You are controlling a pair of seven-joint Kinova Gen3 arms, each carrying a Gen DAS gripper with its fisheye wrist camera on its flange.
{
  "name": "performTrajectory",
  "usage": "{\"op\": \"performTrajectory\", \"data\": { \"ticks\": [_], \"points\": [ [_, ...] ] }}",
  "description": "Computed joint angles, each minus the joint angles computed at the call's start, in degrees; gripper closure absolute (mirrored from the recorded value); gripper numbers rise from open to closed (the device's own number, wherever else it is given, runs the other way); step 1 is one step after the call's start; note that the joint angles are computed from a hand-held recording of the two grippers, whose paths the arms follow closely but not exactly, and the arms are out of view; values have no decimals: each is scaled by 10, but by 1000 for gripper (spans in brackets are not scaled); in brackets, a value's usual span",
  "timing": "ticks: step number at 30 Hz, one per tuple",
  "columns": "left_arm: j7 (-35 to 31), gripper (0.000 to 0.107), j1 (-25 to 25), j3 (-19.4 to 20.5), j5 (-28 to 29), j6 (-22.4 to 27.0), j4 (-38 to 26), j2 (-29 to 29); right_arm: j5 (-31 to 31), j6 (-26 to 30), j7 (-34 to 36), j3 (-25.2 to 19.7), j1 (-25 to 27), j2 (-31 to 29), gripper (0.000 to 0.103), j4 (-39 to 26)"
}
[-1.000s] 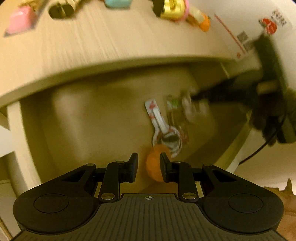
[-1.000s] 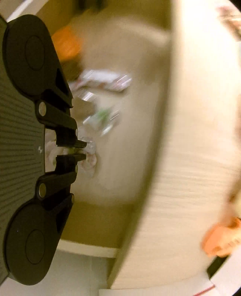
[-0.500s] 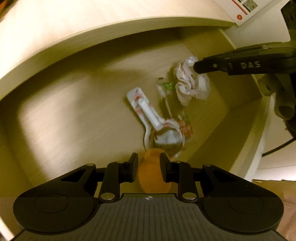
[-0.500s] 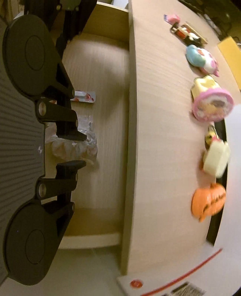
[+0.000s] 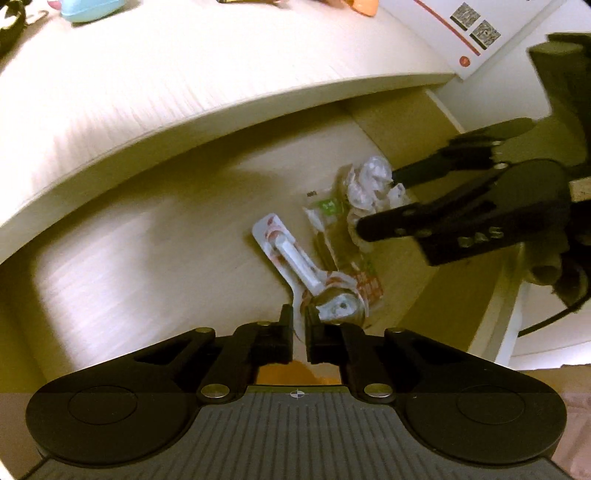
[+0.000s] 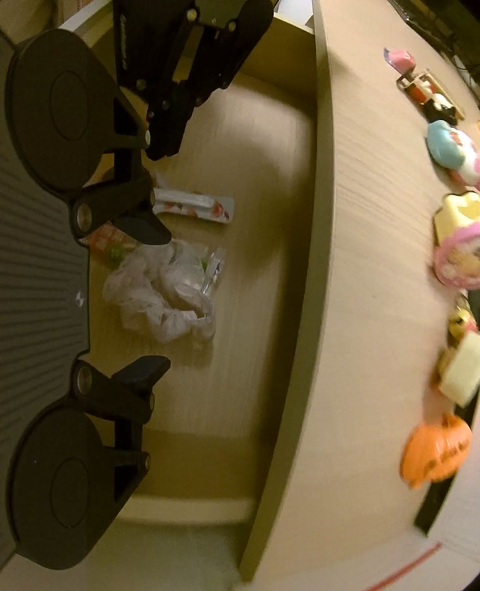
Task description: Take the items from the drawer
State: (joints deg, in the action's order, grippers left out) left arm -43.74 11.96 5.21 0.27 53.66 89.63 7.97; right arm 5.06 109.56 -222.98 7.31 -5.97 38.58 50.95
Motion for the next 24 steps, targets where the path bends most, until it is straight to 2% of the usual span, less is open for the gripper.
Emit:
{"op": "performTrajectory", "data": {
  "ticks": [4, 6, 8, 10, 12, 15, 18, 22, 24],
  "points": [
    [45, 99, 17, -3, -34, 26, -19, 4, 0, -29, 2, -3, 11, -15, 48, 35],
    [84, 100, 23, -6, -53, 28, -10, -16, -9, -4, 8, -8, 24, -3, 48, 10],
    [107, 99, 24, -3, -67, 35, -5, -33, -27, 34, 28, 25, 17, 17, 48, -34],
    [141, 99, 30, 5, -95, 61, -7, -45, -20, 33, 44, 46, 8, 21, 46, -61],
    [183, 99, 38, 15, -122, 91, -10, -52, 13, -4, 29, 26, 13, 12, 42, -59],
    [241, 99, 46, 27, -150, 113, -3, -67, 61, -74, 5, -53, 62, 7, 41, -40],
    [287, 99, 49, 37, -166, 111, 10, -83, 75, -144, 57, -116, 124, 9, 41, -8],
    [318, 98, 47, 51, -183, 113, 23, -99, 31, -212, 146, -124, 178, 15, 41, 27],
    [334, 98, 48, 58, -190, 118, 29, -107, 10, -222, 180, -125, 196, 20, 41, 32]
  ]
}}
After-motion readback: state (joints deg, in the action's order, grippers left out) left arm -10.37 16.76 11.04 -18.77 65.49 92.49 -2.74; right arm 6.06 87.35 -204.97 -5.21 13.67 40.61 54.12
